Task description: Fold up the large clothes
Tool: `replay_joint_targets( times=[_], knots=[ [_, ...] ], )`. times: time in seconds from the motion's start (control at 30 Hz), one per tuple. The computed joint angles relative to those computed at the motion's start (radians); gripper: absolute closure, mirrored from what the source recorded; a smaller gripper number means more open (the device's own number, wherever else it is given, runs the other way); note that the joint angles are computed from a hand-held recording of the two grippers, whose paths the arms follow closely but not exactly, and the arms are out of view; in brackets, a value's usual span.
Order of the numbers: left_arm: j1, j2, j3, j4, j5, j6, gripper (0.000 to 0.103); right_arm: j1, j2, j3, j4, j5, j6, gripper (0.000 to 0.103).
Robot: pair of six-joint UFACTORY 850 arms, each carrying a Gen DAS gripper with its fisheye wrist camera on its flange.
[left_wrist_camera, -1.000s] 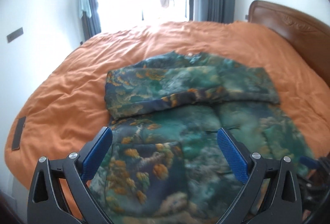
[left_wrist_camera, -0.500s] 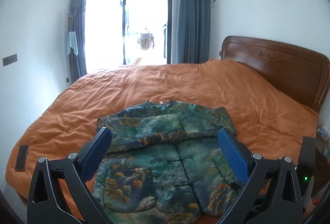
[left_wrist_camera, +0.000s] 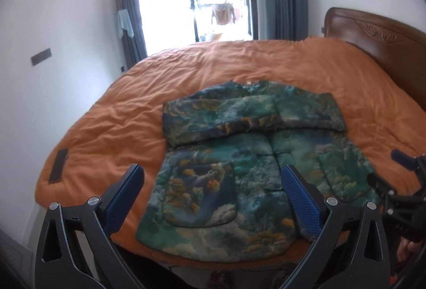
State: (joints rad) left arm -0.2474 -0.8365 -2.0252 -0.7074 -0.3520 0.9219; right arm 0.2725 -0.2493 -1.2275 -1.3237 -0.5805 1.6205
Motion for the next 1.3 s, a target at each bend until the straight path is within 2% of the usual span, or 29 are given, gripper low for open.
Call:
replay_joint_targets(
  times=[0.1, 0.2, 0.37, 0.57, 0.9, 1.3],
  knots=[
    [0.012, -0.026, -0.028, 0.017, -0.077, -0.060, 0.001, -0.005, -0.005, -0.020, 0.088, -0.025, -0.081, 0.023],
    [0.009, -0.050, -0.054, 0.043, -0.101, -0.094, 0.001, 0.000, -0.023, -0.045, 0.135, -0.069, -0.140, 0.023],
    [-0.011, -0.077, -0.085, 0.106, -0.065, -0.117, 0.001, -0.006, -0.057, -0.076, 0.187, -0.131, -0.172, 0.023],
    [-0.015, -0.088, -0.088, 0.128, -0.070, -0.123, 0.001, -0.024, -0.083, -0.100, 0.253, -0.170, -0.215, 0.023],
    [-0.020, -0.115, -0.129, 0.219, -0.074, -0.211, 0.001, -0.031, -0.093, -0.110, 0.254, -0.198, -0.222, 0.023],
    [-0.035, -0.186, -0.217, 0.385, -0.131, -0.358, 0.001, -0.045, -0.112, -0.117, 0.264, -0.240, -0.248, 0.023]
  ],
)
